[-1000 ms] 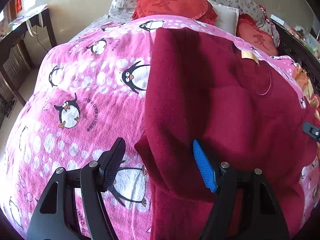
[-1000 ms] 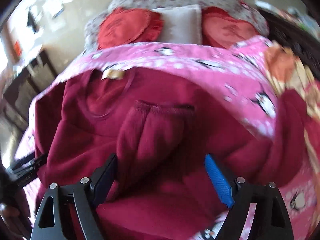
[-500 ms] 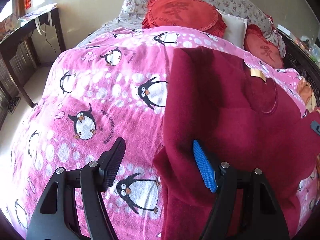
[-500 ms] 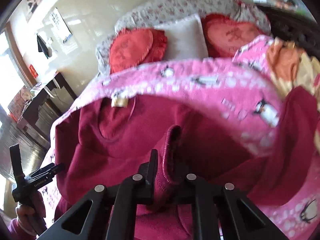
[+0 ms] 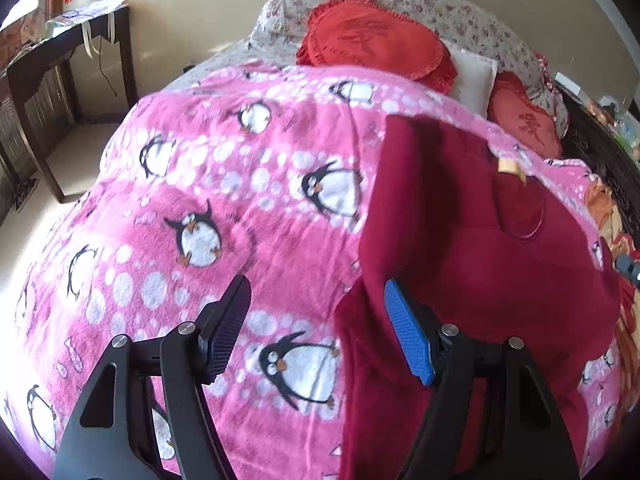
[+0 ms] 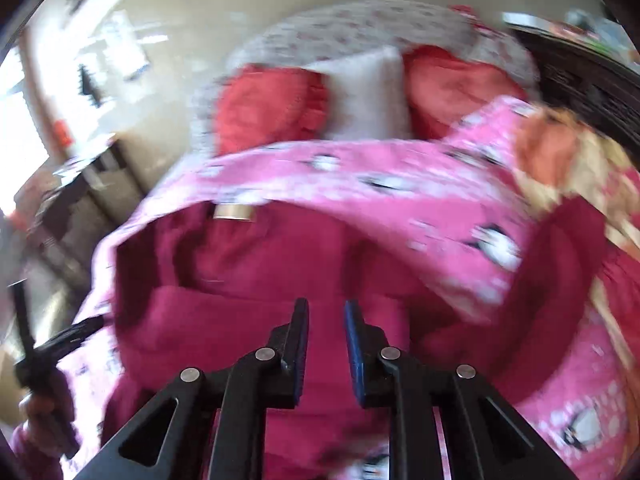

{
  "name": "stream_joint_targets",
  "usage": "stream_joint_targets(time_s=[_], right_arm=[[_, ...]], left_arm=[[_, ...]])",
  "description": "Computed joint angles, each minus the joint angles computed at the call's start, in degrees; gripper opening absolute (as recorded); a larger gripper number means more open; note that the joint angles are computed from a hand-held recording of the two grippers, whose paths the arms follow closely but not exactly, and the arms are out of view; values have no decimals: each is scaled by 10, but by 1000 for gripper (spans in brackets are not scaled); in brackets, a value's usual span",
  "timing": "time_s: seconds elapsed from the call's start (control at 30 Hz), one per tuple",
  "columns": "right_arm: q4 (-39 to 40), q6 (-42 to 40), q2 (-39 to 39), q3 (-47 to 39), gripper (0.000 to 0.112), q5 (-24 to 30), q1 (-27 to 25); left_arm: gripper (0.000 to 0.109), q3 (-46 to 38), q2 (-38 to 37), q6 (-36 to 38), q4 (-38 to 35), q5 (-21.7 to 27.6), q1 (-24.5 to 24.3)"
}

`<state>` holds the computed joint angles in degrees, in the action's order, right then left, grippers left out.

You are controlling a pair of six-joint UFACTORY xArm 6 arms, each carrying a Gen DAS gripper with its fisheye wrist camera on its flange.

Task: Fold small clothes

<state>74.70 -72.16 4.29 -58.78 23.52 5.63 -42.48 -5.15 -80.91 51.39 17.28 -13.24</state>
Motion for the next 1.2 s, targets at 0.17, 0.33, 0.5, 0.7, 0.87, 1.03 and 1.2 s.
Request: stream_joint_targets(time_s=[0.17, 0.33, 0.5, 0.7, 0.87, 1.03, 1.2], right_arm=[[-11, -48, 35, -60, 44, 71, 74], [-112, -39, 131, -161, 44, 50, 168], [-245, 41, 232, -259, 44, 43, 207], [-313, 78, 273, -284, 9, 23, 212], [-231, 32, 253, -269, 6, -38, 214], [-263, 105, 288, -298, 6, -75, 220], [-242, 116, 241, -266, 23, -6, 194]], left_arm=[[70, 18, 16, 36, -61, -10, 0], [70, 21, 17, 18, -43, -14, 2], [70, 11, 26, 23, -33, -15, 7], [70, 3, 38, 10, -5, -33, 22], [70, -2, 42, -26, 26, -32, 26], [70, -15, 44, 8, -8, -5, 16], [70, -9, 15, 3, -5, -13, 17]])
